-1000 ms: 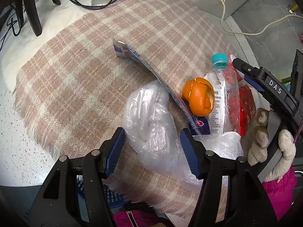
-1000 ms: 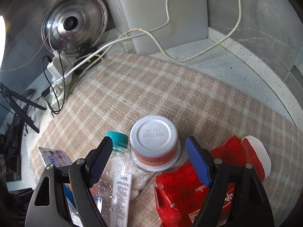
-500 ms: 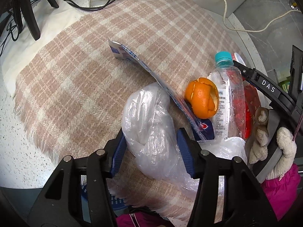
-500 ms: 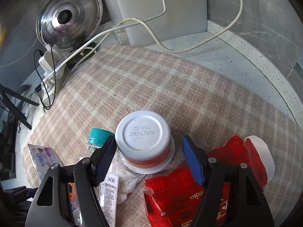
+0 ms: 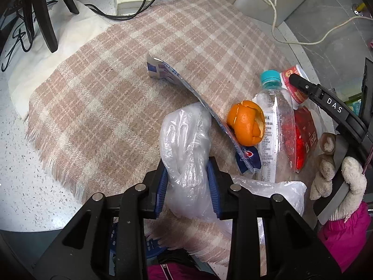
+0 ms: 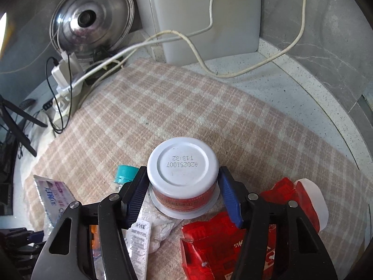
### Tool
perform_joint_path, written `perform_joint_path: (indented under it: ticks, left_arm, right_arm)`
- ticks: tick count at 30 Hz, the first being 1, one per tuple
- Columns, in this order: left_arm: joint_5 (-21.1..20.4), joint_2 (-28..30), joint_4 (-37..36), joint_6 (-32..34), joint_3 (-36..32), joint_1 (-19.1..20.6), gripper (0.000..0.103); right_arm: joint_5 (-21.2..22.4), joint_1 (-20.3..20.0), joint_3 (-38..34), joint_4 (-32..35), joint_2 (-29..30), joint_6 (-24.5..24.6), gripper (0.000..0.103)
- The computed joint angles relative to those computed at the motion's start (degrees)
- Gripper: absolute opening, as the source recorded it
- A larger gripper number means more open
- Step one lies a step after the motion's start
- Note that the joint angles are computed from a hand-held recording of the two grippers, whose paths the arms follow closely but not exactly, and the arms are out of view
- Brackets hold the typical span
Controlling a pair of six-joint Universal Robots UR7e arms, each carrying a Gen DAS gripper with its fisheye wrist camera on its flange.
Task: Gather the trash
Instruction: 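Grasp the clear plastic bag with the left tool while the right tool grasps the red-lidded cup, then carry the plastic bag and cup down over the blue wastebasket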
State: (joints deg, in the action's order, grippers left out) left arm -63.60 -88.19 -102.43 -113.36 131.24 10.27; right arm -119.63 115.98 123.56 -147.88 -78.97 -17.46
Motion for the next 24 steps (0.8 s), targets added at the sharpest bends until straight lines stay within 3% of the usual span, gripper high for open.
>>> perform_joint_path:
  ticks: [14,24]
  left_arm:
    - [0.51,-3.23,12.6,-5.7,-3.46,-7.61,0.031]
    - [-2.02,-5.67,17.52,-9.39,-3.67,-13.53,0.031]
  right_arm:
    - [1.75,2.69,0.83,2.58,-7.38,3.97,0.059]
    - [3.88,6.56,2.07,8.57,-15.34,7.91,0.059]
